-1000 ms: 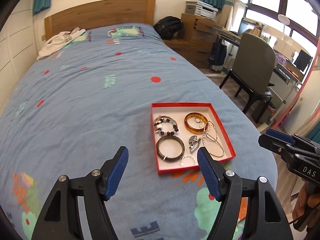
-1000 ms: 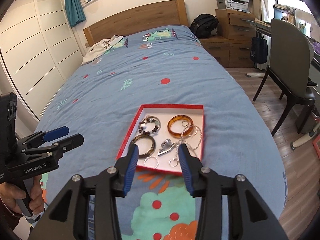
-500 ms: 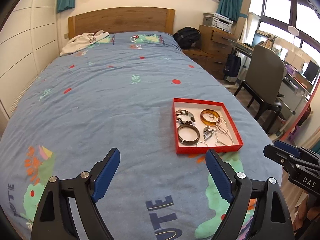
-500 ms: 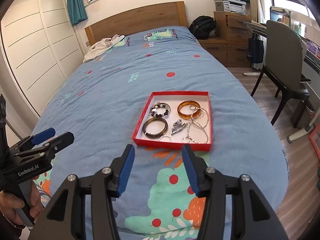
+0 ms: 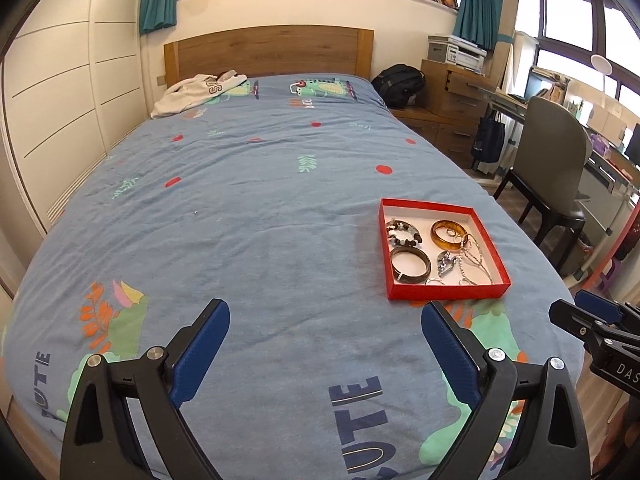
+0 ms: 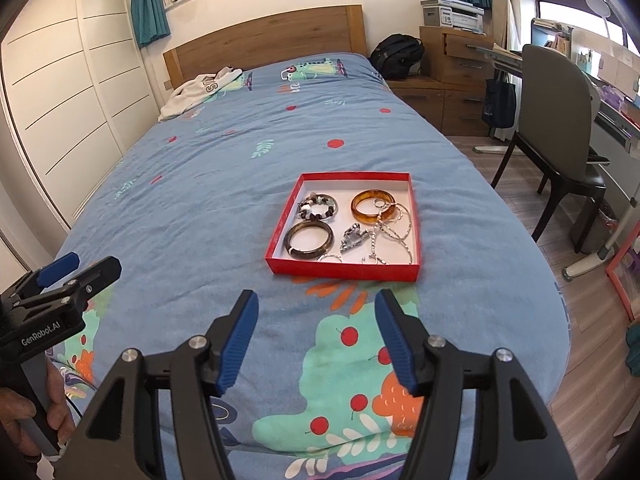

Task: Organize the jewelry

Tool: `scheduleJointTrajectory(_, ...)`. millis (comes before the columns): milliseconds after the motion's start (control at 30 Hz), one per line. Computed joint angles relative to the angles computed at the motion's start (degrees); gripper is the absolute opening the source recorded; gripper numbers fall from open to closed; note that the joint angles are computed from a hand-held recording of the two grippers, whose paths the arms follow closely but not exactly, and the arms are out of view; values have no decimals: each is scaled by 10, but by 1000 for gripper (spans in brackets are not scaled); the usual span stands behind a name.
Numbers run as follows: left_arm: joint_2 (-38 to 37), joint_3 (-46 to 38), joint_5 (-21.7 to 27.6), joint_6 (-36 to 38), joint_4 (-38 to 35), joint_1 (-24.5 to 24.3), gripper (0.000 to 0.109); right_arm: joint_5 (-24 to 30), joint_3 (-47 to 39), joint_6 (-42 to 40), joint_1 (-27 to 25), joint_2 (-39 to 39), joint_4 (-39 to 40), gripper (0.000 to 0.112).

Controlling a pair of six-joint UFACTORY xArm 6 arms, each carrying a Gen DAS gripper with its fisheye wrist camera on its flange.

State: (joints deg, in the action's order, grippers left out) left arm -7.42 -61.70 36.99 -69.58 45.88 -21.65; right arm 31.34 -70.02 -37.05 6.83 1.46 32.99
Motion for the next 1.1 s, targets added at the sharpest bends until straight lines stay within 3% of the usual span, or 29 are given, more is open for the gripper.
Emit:
scheduleJointTrajectory(267, -18, 23, -17, -4, -4, 0, 96, -7, 21, 8, 2, -13, -5, 62)
scheduleJointTrajectory(533, -26, 32, -3, -14, -1, -5, 96, -9, 39, 7, 0, -23, -5, 62)
scheduleJointTrajectory(633, -29, 34, 17, -32, 13, -11, 101, -8, 42, 6, 0, -24, -4, 62)
scheduleJointTrajectory(1100, -34, 54, 8, -22, -4, -12, 102, -16, 55, 15, -3, -25, -10, 62)
